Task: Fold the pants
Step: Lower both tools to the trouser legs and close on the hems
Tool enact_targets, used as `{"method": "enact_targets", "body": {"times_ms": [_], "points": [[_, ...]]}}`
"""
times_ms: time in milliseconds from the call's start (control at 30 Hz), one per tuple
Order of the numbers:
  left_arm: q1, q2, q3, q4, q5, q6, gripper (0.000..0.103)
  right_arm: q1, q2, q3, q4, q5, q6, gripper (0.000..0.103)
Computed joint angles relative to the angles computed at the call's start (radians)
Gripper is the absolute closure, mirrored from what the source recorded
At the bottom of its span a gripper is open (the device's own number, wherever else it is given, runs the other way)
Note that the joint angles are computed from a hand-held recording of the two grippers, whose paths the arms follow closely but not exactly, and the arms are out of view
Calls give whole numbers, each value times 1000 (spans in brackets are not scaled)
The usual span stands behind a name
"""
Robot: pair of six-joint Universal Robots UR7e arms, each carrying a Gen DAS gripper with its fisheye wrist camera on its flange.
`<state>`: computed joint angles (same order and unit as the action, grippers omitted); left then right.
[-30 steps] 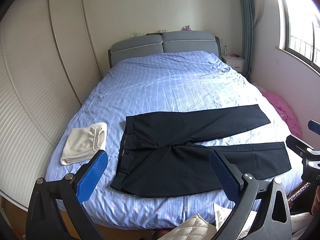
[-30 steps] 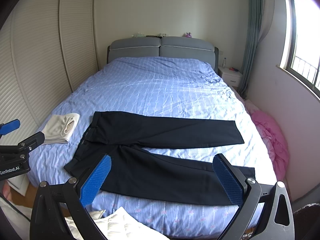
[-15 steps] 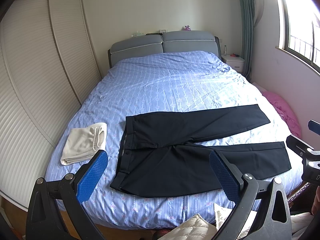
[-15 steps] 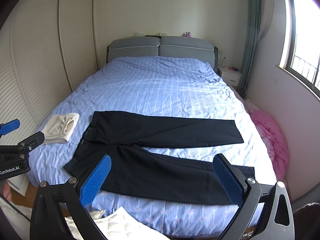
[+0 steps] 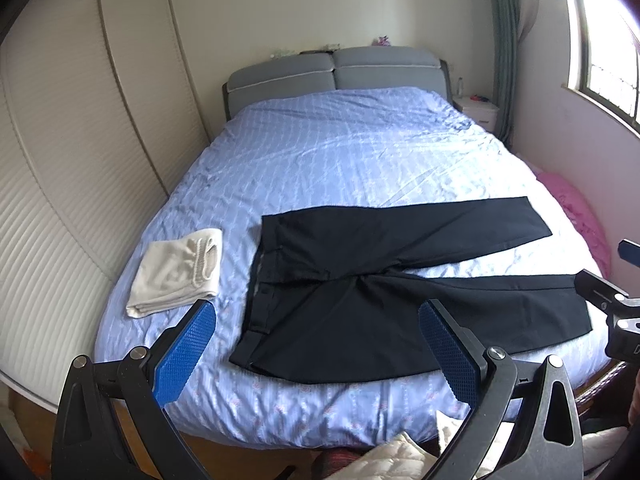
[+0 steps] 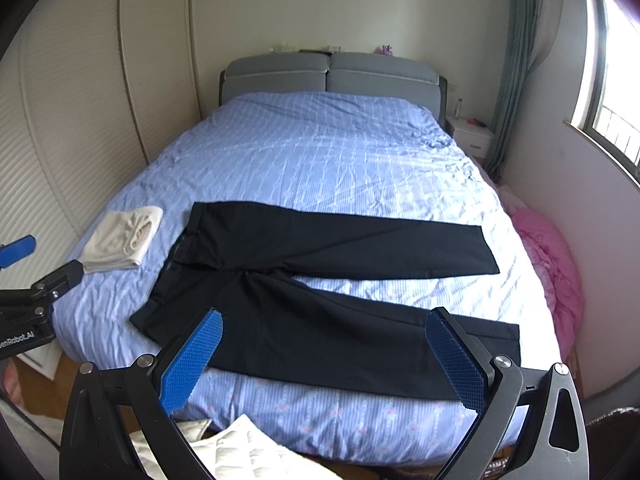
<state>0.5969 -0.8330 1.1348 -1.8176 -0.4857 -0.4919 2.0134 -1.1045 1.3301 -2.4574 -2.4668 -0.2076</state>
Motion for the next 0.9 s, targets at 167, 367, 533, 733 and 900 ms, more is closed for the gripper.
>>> {"method": "enact_targets", "body": {"times_ms": [167,367,533,733,900], "points": [[36,-15,35,4,28,-15,0,-25,38,-35,124,24,79,0],[105,-46,96,65,29,-48,0,-83,97,-61,308,35,252,0],[170,-66,138,121,-22,-78,0,-136,129,-55,441,82,437,0],[260,-44,150,113,-68,0,0,-169,182,-30,475,109,558,1],[347,-12,105,95,-192,49,0,-191,250,-33,443,134,624,1]]}}
